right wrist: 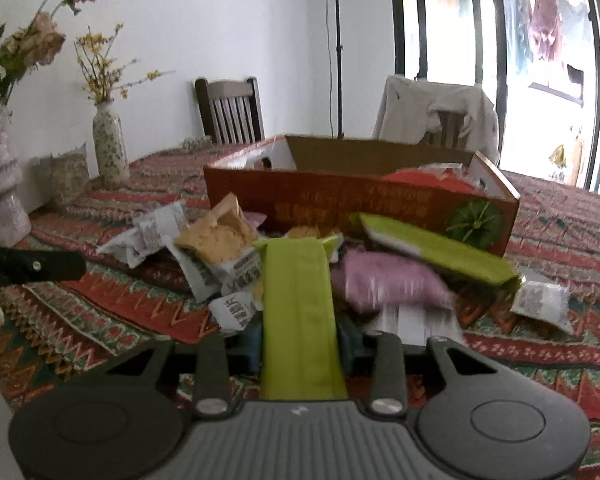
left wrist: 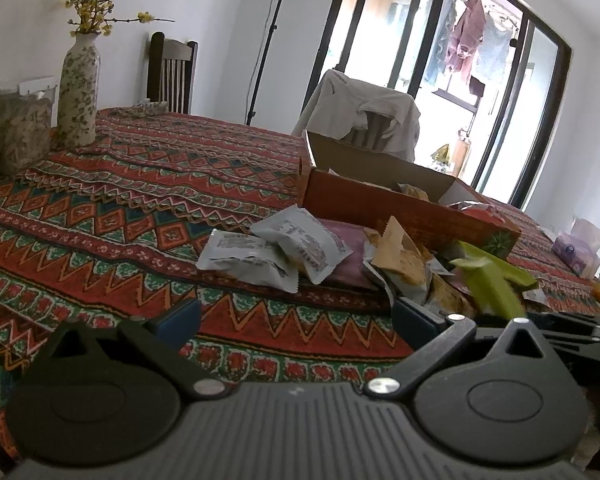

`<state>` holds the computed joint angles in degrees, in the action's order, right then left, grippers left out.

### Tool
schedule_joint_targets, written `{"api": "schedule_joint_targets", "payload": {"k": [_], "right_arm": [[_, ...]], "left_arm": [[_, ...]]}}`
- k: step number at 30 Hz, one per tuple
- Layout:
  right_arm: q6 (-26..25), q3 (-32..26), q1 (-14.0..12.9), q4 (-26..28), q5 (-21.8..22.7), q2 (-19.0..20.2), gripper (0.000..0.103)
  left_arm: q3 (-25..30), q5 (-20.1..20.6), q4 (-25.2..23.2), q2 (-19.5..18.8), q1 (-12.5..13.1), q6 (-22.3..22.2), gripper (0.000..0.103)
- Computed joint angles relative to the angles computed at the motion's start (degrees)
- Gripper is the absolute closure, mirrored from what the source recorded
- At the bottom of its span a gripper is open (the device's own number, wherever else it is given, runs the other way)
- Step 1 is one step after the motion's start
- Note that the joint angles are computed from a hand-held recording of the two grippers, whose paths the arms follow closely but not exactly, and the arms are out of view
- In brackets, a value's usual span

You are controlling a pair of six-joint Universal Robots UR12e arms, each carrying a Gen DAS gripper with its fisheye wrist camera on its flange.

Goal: Organize snacks
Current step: 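Grasp the green bar with the right gripper, then grasp a small white item with the left gripper while the right gripper lifts the green bar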

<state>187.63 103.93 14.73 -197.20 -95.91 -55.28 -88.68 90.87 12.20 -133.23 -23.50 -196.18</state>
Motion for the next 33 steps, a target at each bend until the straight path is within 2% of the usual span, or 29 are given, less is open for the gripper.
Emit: {"api": "schedule_joint_targets", "payload": {"k": [8,12,16,21,27,30,32,33], "right_arm": [[1.4,0.4,-0.5,-4.9,-3.7,-0.1,0.068],[2.4,0.3,-1.0,-5.4,-6.1,-0.1,0.068],[3.6,0.5,-1.5,-6.3,-8.2,-0.1,0.068],[5.1,0.7,-2.0,-6.7,-9.8,0.0,0.068],[5.9,0.7,-2.3,-6.4,-10.5,0.1,0.068],[6.2,0.3,-2.3,-6.1,-10.5,0.4,0.068],[6.2,0.2,-2.3,-5.9,-10.4,0.5,0.068],[6.2,0.2,-2.4,-5.8,-10.3,0.4,0.068]], "left_arm": [[2.7,2.0,-3.0,-0.9,0.1,1.4,0.0],[7.0,5.9,-9.9,-2.2,-0.2,4.3,0.0],[10.8,6.8,-16.7,-3.6,0.0,7.8,0.0],[15.2,7.5,-22.4,-5.6,0.3,9.1,0.0],[17.8,6.9,-24.0,-6.9,0.6,8.2,0.0],[18.5,6.1,-24.9,-7.3,0.6,7.1,0.008],[18.4,4.6,-24.1,-7.3,0.9,6.5,0.02],[18.1,4.7,-23.4,-7.3,0.8,6.8,0.035]]}}
